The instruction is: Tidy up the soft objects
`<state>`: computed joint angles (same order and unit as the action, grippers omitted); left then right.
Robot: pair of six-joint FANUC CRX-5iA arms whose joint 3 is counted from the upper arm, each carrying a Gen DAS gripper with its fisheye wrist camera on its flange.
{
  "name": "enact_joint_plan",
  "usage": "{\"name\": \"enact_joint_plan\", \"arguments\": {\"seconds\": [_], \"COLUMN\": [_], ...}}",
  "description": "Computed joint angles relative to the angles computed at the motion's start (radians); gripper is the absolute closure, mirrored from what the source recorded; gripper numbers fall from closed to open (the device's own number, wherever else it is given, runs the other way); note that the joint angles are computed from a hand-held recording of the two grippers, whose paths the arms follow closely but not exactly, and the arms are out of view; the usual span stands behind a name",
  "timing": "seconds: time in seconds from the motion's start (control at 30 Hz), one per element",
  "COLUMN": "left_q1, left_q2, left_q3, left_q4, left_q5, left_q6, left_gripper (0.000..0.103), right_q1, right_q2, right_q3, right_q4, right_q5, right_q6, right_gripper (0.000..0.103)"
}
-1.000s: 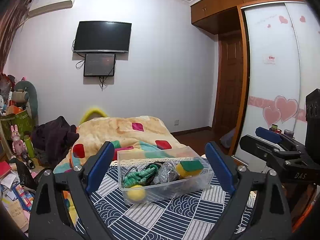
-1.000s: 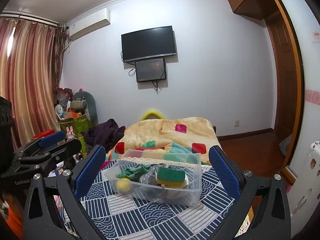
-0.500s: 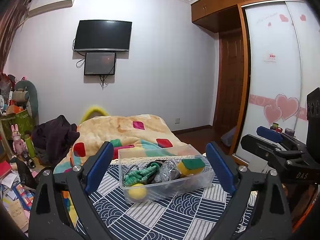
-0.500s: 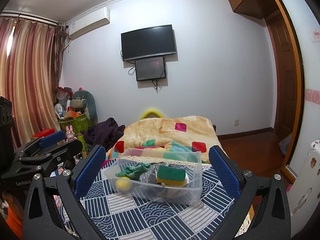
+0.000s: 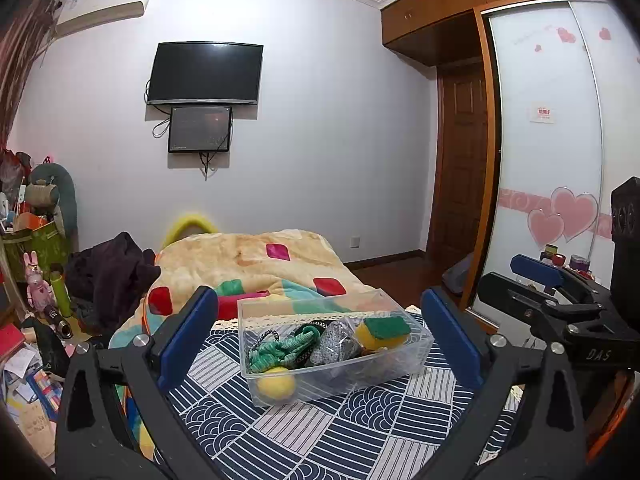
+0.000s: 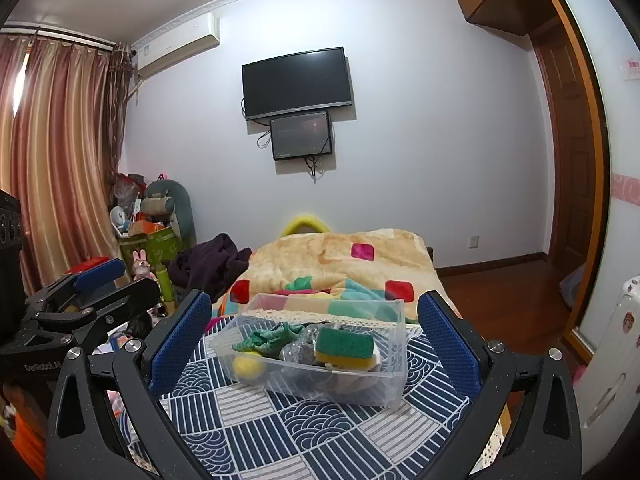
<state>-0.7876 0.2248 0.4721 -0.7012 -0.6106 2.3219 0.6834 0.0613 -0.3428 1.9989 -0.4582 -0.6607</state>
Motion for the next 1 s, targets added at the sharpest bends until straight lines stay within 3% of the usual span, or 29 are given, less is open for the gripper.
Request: {"name": "enact_joint_plan", "arguments": {"seconds": [0.33, 0.6, 1.0], "left_q1": [0.009, 0.032, 0.015], "left_q2": [-0.002, -0.017, -0.015], "left_q3": [-0.005, -0.037, -0.026], "left_q4": [0.026, 0.075, 0.034], "left_q5": [0.009, 0.060, 0.033], "left_q6": [-0.014, -0.035, -0.011], "left_gripper": [0.000, 0.000, 0.000], "right_q1": [0.004, 0.007, 0.005], "right_q2": [-0.001, 0.000, -0.001], "right_q3": [0.000, 0.001, 0.001], "right_q4": [-0.004, -0.010, -0.004], "right_q5": [-0.016, -0.023, -0.025], "right_q6": [0.000, 0.008, 0.002], "right_gripper": [0.000, 0.000, 0.000]}}
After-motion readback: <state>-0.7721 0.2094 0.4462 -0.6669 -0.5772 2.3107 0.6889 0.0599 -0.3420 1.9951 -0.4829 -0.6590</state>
